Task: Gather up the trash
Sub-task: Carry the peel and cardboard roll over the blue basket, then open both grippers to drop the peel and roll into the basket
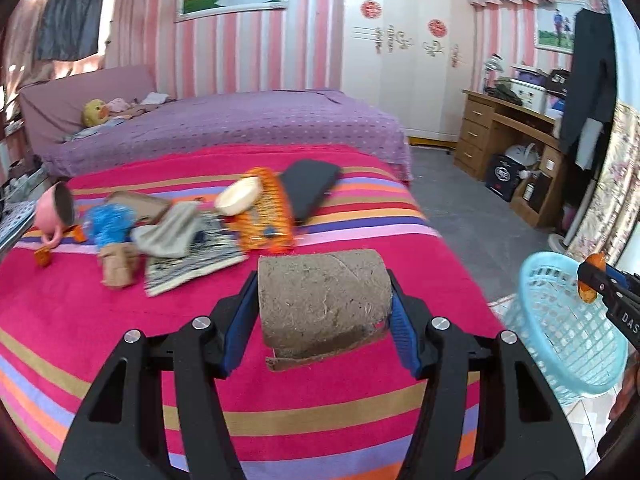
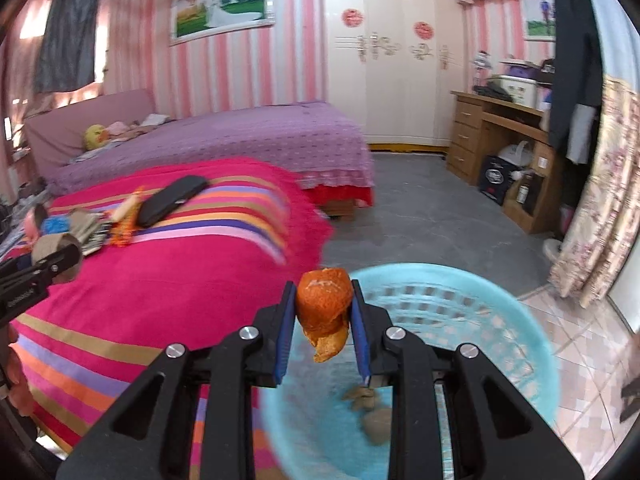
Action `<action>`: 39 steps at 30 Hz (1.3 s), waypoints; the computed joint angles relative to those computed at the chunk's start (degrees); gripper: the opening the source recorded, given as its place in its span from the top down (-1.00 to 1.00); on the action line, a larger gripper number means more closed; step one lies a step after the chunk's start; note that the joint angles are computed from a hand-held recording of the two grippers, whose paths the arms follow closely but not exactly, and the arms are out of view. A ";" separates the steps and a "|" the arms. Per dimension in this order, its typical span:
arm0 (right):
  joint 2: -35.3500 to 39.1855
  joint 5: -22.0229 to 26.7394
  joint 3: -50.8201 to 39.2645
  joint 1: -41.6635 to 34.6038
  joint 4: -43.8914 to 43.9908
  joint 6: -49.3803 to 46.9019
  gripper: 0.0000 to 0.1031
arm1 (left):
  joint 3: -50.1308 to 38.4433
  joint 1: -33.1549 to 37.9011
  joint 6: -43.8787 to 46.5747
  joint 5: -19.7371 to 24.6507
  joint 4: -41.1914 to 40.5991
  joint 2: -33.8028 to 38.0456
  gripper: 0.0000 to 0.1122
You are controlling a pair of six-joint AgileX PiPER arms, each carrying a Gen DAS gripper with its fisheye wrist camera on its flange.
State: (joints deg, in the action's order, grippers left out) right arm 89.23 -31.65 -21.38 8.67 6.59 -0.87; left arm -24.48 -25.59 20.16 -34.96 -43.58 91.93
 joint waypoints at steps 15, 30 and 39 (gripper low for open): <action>8.61 -7.02 -0.37 -29.77 -29.81 15.98 0.49 | -20.66 -22.09 12.36 2.29 -17.07 14.86 -0.04; 12.58 -13.26 -1.75 -40.79 -41.42 18.71 0.49 | -38.57 -23.45 27.56 12.51 -29.07 25.63 -0.13; 12.71 -13.13 -1.17 -40.96 -40.47 16.91 0.49 | -34.19 -20.80 23.67 12.55 -25.26 23.14 -0.62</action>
